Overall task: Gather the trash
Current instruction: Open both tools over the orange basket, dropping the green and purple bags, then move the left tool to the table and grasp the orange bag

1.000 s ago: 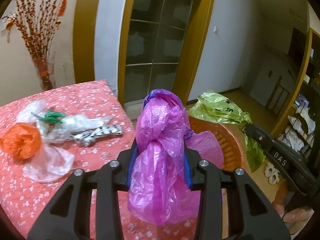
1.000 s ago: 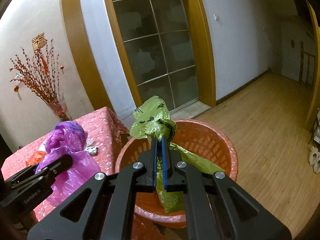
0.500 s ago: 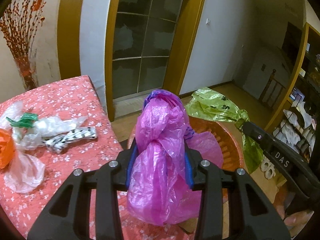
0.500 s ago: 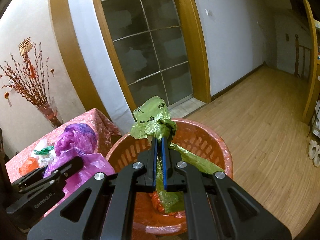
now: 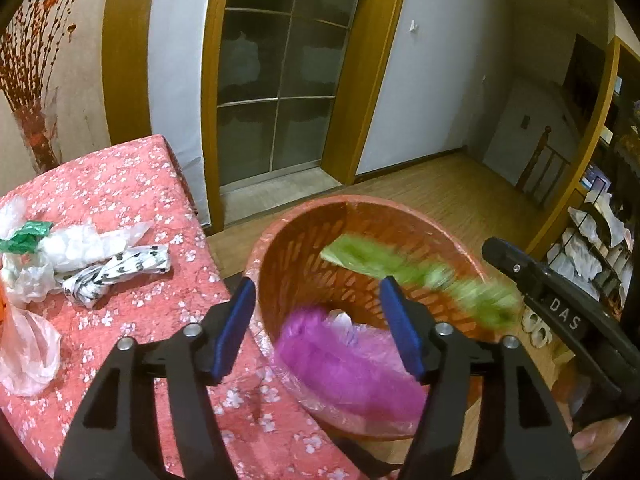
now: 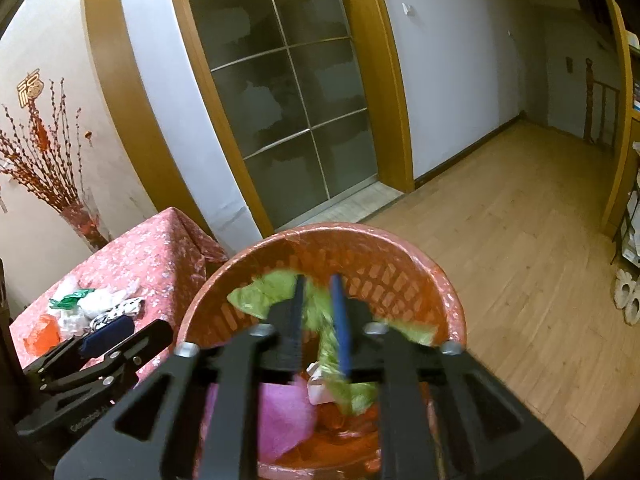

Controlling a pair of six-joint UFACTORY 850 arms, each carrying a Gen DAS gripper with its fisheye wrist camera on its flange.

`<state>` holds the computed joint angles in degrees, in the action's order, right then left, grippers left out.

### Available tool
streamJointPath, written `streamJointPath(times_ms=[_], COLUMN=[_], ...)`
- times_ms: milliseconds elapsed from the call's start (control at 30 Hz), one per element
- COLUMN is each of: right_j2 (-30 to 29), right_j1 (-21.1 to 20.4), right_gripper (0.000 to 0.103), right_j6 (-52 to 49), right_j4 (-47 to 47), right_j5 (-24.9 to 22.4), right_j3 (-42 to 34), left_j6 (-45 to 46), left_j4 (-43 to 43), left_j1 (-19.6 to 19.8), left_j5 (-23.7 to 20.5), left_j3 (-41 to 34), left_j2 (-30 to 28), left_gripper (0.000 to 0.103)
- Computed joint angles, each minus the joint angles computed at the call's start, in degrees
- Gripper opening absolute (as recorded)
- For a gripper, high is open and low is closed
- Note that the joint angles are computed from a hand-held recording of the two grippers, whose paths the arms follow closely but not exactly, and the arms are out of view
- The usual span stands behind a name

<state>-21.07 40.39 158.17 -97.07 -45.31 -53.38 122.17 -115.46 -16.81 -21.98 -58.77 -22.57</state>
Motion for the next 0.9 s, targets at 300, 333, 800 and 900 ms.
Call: streamJointPath(times_ms=[300, 333, 800, 900], right_j2=[-0.1, -0.3, -3.0, -3.9], right_j1=[1.9, 2.3, 6.2, 7.0], right_gripper=[0.090, 0.093, 0.100, 0.100], right_j6=[-3.2, -3.9, -11.2, -12.5], right_j4=[2.7, 3.2, 6.6, 6.5], right_j5=[-6.0, -6.9, -10.5, -10.1], right_j3=[-0.2, -0.4, -4.5, -5.9], left_j6=[9.3, 11.7, 36.3, 40.1], left_j4=[-8.7, -10.9, -37.2, -41.8], left_j1=[1.8, 2.1, 11.8, 14.7], left_j5=[2.2, 2.8, 3.6, 3.6], left_j3=[2.8, 3.5, 10.0, 10.6], left_j2=[2.1, 2.7, 9.2, 9.8], left_gripper=[0.075, 0.075, 0.087, 0.088])
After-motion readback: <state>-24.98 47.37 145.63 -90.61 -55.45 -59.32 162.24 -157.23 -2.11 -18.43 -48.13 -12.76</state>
